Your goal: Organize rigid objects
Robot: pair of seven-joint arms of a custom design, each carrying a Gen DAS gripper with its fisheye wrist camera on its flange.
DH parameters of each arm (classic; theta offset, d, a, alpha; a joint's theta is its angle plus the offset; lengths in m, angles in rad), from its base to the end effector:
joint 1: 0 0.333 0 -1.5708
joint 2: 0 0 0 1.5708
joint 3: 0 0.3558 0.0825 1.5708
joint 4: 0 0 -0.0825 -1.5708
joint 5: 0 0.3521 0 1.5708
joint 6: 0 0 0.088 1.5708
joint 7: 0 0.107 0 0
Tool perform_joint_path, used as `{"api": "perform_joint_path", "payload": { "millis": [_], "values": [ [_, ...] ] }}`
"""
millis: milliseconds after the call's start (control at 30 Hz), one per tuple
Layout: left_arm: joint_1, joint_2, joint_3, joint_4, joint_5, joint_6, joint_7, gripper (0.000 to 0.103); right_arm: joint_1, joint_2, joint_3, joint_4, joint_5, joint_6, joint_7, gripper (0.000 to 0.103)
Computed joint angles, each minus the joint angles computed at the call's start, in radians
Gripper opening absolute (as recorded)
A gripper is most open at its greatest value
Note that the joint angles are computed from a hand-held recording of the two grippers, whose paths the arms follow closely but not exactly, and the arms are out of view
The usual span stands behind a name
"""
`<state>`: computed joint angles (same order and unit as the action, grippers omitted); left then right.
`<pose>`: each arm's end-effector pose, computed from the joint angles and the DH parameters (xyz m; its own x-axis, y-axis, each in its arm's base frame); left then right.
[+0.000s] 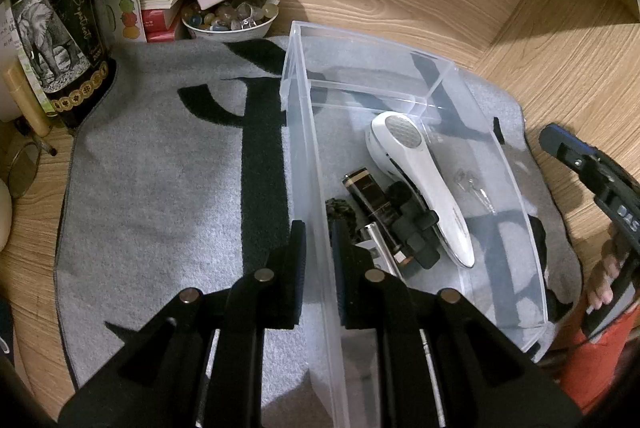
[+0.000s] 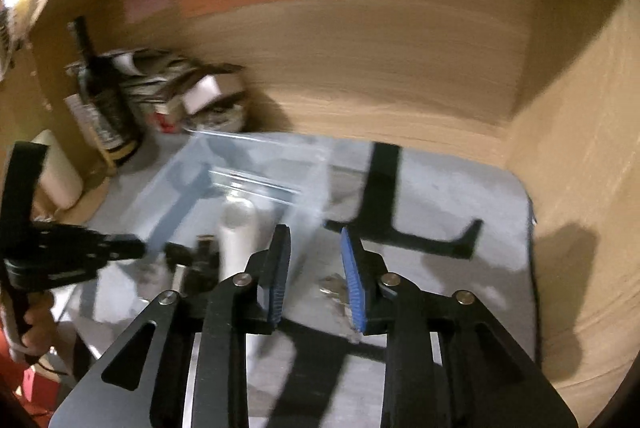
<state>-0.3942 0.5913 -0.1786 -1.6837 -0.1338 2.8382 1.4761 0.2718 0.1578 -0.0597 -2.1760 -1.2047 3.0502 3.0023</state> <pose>0.6219 -0.3620 0.3779 -0.3526 -0.9023 0.2481 -0.8457 0.1938 -0.4971 0.5230 0.1883 0.4281 -0.0095 -0.9959 -0.0900 -0.7131 0.0698 -0.6976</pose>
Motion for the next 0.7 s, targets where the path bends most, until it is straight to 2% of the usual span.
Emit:
{"api": "perform_joint_path", "payload": {
  "millis": [133, 167, 333, 433, 500, 700],
  "values": [
    [0.002, -0.001, -0.002, -0.001, -0.003, 0.001, 0.001, 0.012, -0.040, 0.032, 0.021, -0.034, 0.169, 0.016, -0.150, 0.025],
    [0.002, -0.001, -0.002, -0.002, -0.003, 0.001, 0.002, 0.012, -0.053, 0.047, 0.037, -0.043, 0.240, 0.016, -0.213, 0.025],
    [0.003, -0.002, -0.002, -0.004, -0.006, 0.001, 0.004, 0.012, -0.078, 0.093, 0.087, -0.062, 0.435, 0.009, -0.417, 0.026],
    [0.003, -0.003, -0.002, -0.005, -0.006, 0.001, 0.004, 0.012, -0.094, 0.118, 0.122, -0.057, 0.536, 0.013, -0.530, 0.034],
    [0.003, -0.002, -0.002, -0.004, -0.006, 0.001, 0.004, 0.012, -0.048, 0.131, 0.083, -0.042, 0.537, 0.003, -0.539, 0.040],
    [0.002, -0.003, -0.001, -0.005, -0.006, 0.001, 0.003, 0.012, 0.016, 0.162, 0.018, -0.005, 0.599, -0.026, -0.616, 0.040]
  ]
}}
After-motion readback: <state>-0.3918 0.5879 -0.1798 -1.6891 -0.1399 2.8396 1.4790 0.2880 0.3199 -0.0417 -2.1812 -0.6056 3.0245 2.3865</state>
